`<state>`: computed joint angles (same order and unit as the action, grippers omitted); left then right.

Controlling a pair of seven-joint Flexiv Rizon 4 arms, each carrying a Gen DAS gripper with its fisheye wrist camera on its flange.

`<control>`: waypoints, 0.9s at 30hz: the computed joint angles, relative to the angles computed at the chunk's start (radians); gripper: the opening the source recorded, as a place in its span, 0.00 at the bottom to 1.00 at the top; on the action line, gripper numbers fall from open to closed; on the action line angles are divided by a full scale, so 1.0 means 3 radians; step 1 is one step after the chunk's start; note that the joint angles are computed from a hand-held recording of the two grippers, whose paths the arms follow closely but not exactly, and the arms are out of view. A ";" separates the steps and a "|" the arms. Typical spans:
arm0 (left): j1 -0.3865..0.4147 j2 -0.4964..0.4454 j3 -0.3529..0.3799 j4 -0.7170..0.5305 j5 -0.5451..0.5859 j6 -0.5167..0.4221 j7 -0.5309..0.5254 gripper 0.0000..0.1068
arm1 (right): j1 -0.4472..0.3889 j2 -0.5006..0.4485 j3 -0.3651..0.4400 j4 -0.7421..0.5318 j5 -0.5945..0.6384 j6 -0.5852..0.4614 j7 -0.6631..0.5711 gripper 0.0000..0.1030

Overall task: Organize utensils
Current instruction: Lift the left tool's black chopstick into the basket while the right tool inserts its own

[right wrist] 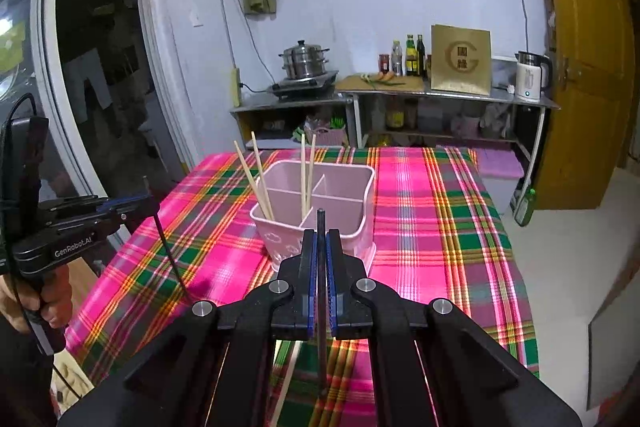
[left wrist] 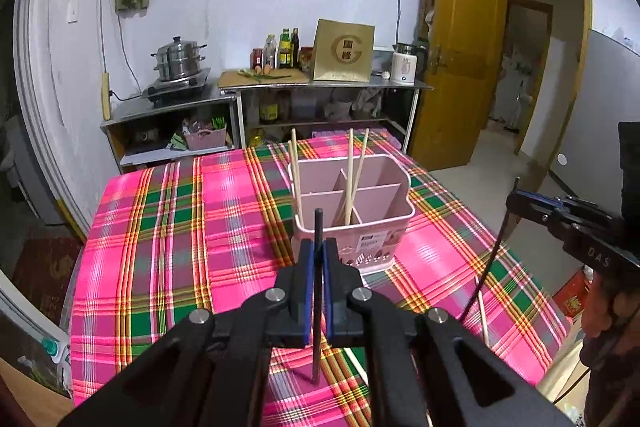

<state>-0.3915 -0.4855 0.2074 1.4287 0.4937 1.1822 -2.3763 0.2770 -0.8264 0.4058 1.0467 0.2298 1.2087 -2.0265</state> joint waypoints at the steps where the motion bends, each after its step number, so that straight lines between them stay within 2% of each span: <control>1: 0.0006 -0.0003 -0.0005 -0.0011 -0.0003 0.0005 0.0007 0.04 | 0.0000 0.0002 0.0005 -0.0006 0.0001 0.0009 -0.0009 0.04; 9: 0.0053 -0.0050 -0.0050 -0.0153 -0.0099 0.0023 0.0132 0.04 | 0.0033 -0.0008 0.0030 -0.0138 0.0002 0.0020 -0.0082 0.04; 27: 0.0204 -0.0165 -0.0107 -0.0610 -0.0489 -0.0122 0.0599 0.04 | 0.0263 -0.0236 -0.0095 -0.0927 0.0105 -0.0374 -0.0109 0.04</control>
<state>-0.3304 -0.5352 0.1752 1.2457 0.3470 1.1455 -2.1967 0.3560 -0.8971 0.3774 0.7686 0.2613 1.0965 -2.0592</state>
